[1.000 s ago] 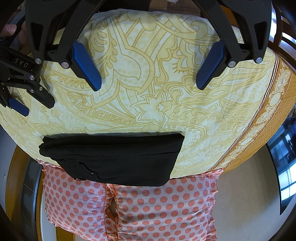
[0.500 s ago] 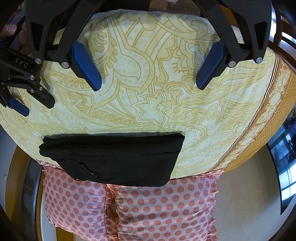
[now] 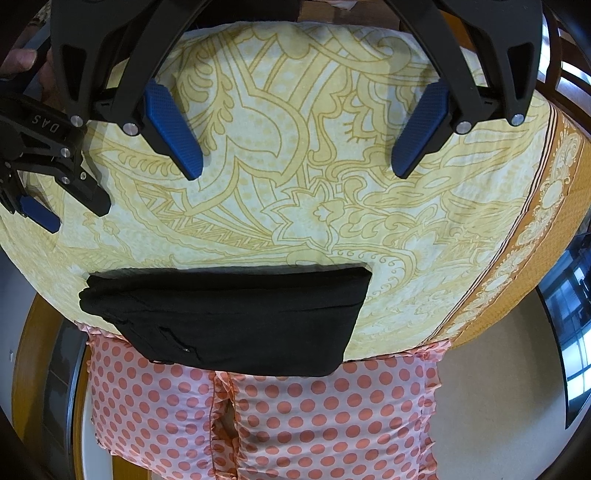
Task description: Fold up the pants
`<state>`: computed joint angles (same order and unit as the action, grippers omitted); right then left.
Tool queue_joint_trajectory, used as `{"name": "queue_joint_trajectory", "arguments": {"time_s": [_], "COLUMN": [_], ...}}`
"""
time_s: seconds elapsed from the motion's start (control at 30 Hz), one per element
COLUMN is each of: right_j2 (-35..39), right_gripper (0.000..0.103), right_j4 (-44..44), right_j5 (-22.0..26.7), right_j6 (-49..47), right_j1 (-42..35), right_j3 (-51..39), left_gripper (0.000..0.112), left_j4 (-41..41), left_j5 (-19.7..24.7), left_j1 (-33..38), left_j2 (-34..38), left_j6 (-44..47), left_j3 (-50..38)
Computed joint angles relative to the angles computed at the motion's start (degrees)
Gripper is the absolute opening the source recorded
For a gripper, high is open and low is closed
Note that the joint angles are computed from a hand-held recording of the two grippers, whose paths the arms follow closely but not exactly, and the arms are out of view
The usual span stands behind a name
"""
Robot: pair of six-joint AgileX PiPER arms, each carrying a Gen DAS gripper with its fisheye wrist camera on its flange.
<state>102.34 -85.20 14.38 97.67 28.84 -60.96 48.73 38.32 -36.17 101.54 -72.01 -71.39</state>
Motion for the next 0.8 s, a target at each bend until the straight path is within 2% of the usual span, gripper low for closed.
{"name": "queue_joint_trajectory", "arguments": {"time_s": [0.8], "right_j2": [0.1], "right_gripper": [0.102], "right_j4": [0.0], "right_j5": [0.0], "right_j6": [0.0], "right_j1": [0.0], "right_j3": [-0.1], "left_gripper": [0.101], "left_j4": [0.2], "left_j5": [-0.3], "left_j1": [0.3], "left_j2": [-0.3], "left_j6": [0.0], "left_j3": [0.5]}}
